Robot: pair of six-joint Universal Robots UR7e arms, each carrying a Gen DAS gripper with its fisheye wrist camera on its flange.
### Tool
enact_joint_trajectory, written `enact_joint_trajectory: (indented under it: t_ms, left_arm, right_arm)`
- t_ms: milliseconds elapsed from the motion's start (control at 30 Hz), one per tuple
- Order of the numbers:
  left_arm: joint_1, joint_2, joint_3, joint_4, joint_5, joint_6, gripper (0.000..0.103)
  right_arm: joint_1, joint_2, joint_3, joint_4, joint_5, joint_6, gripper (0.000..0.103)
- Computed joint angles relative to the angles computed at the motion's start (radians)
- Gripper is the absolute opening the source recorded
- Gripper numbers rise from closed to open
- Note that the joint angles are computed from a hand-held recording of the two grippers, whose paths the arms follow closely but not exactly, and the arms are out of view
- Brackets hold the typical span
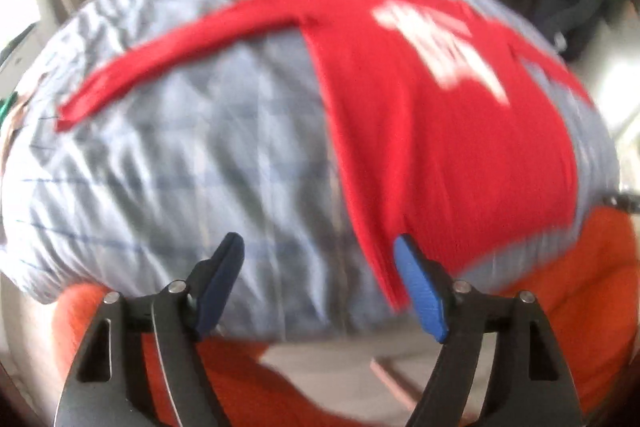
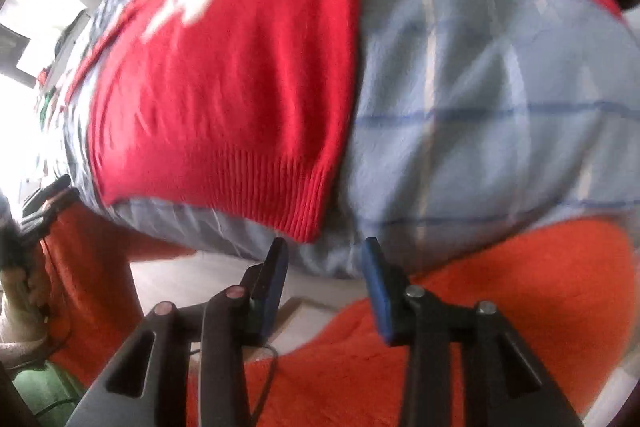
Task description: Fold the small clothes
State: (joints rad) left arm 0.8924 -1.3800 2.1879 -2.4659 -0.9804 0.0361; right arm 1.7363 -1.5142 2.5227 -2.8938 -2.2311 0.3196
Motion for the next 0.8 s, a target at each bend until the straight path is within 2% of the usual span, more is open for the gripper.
enact_joint_trajectory:
  t_ms: [67,100,200,267,300,333,367,400,433,533,633,733,800]
  left_arm:
    - [0.020,0.032,-0.030,-0.072,0.009,-0.021,0.081]
    - [0.031,0.048,-0.038,-0.115,0.014,-0.030,0.081]
    - [0.064,0.085,-0.044,-0.231,0.043,-0.045,0.081]
    - [0.086,0.112,-0.030,-0.328,0.092,-0.036,0.081]
    - [0.094,0.131,-0.021,-0.383,0.129,-0.028,0.081]
    - [0.101,0.151,-0.019,-0.429,0.166,-0.019,0.081]
    - [0.108,0.165,-0.015,-0.468,0.206,-0.012,0.081]
    - [0.116,0.175,-0.021,-0.475,0.237,-0.017,0.081]
    - [0.123,0.171,-0.028,-0.453,0.253,-0.037,0.081]
    - [0.151,0.162,-0.050,-0.437,0.239,-0.077,0.081]
    - [0.157,0.169,-0.059,-0.408,0.250,-0.102,0.081]
    - [0.149,0.176,-0.053,-0.398,0.260,-0.103,0.081]
    - [0.145,0.180,-0.047,-0.412,0.268,-0.084,0.081]
  right_arm:
    - [-0.018,-0.052,0.007,-0.092,-0.009,-0.045,0.038]
    - [-0.042,-0.084,0.015,-0.173,-0.004,-0.079,0.038]
    - [-0.152,-0.189,0.041,-0.390,0.051,-0.114,0.038]
    - [-0.298,-0.297,0.070,-0.506,0.198,-0.083,0.038]
    - [-0.352,-0.329,0.080,-0.540,0.241,-0.061,0.038]
    - [-0.393,-0.349,0.081,-0.565,0.270,-0.033,0.038]
    - [-0.477,-0.386,0.093,-0.588,0.332,0.015,0.038]
    - [-0.531,-0.419,0.091,-0.569,0.388,0.051,0.038]
    - [-0.617,-0.449,0.100,-0.562,0.480,0.101,0.038]
    - [-0.789,-0.462,0.118,-0.595,0.669,0.210,0.038]
    - [-0.866,-0.415,0.126,-0.682,0.749,0.290,0.038]
    - [-0.864,-0.349,0.105,-0.782,0.724,0.348,0.039]
    - [-0.891,-0.329,0.104,-0.816,0.745,0.362,0.039]
